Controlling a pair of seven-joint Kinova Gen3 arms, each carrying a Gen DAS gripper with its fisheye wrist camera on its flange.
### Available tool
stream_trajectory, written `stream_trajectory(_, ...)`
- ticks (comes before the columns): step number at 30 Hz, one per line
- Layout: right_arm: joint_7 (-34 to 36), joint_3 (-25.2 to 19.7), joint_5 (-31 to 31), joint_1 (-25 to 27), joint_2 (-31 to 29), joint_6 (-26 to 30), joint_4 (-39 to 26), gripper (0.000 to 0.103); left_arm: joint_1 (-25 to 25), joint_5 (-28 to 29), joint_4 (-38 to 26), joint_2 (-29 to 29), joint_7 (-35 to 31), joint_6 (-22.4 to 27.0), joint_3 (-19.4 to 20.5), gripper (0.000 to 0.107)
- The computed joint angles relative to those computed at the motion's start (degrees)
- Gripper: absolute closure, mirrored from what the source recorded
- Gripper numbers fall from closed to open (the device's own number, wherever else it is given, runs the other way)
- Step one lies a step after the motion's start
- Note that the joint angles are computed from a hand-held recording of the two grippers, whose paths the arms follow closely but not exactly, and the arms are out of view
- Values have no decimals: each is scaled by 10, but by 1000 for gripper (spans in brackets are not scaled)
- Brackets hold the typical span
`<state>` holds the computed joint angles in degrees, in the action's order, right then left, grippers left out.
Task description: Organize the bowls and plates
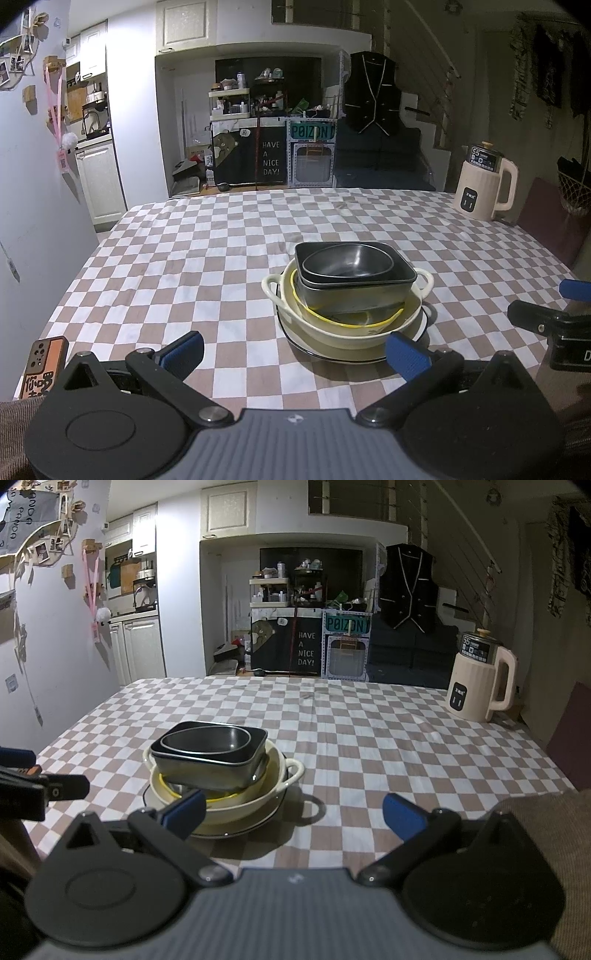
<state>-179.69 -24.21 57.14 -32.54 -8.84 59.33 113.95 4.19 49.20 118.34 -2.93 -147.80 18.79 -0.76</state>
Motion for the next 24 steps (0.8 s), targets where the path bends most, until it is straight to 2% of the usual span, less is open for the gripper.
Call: stream_trajectory(24,0,0,0,-1,1,1,0,1,0,-1,1,1,1,-2,0,5)
